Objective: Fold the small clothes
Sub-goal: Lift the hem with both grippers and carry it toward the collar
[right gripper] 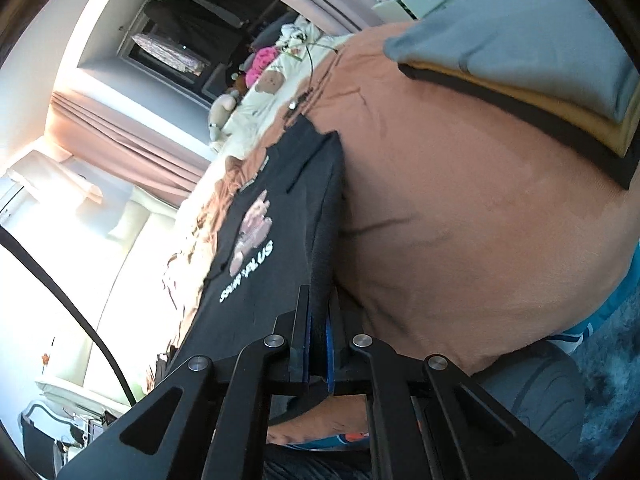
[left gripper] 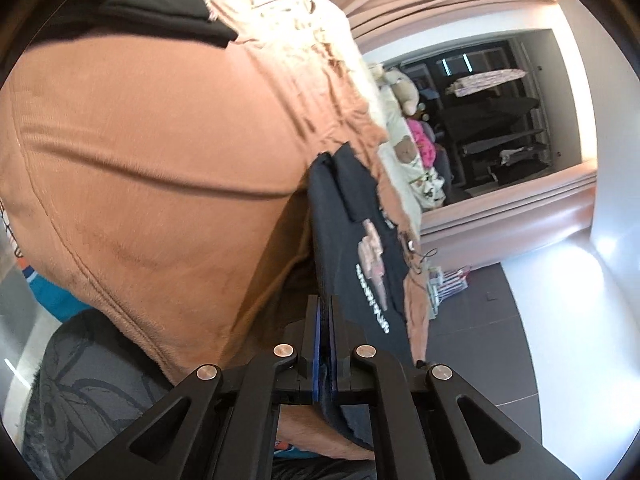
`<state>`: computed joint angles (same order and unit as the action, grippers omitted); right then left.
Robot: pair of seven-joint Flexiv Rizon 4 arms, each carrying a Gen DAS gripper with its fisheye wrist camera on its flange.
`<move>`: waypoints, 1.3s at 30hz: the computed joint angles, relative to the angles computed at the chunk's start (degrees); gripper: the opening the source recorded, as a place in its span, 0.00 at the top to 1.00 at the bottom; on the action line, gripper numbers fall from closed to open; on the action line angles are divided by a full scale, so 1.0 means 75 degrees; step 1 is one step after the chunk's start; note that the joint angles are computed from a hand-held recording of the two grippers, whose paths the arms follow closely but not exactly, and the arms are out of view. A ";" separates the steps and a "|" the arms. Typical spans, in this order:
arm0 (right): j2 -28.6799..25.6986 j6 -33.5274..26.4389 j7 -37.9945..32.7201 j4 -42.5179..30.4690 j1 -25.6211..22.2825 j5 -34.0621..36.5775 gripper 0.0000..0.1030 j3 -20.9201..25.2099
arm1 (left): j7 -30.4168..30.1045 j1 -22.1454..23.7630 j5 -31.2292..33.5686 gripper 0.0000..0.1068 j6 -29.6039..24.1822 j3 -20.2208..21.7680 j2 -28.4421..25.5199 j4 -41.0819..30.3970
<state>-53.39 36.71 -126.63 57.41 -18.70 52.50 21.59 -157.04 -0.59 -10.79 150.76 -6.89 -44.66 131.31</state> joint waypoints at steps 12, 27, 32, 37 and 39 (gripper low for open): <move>0.0198 -0.0303 -0.0572 0.0129 -0.0365 0.0649 0.98 0.0189 | -0.0151 -0.0399 -0.0462 0.98 0.0732 0.0118 0.0818 0.0715; 0.0593 -0.1199 -0.1322 0.0489 -0.1006 0.1689 0.98 0.0174 | 0.0083 -0.1567 -0.1895 0.98 0.1539 0.0336 0.2107 0.1801; 0.0576 -0.1386 -0.1601 0.0534 -0.1085 0.1928 0.98 0.0101 | 0.0337 -0.1966 -0.2406 0.98 0.1762 0.0324 0.2403 0.2010; 0.0476 -0.1576 -0.1682 0.0447 -0.1166 0.2089 0.98 0.0052 | 0.0515 -0.2244 -0.2763 0.98 0.1909 0.0278 0.2593 0.2094; 0.0430 -0.1633 -0.1742 0.0416 -0.1209 0.2160 0.98 0.0060 | 0.0602 -0.2331 -0.2866 0.98 0.1975 0.0274 0.2670 0.2114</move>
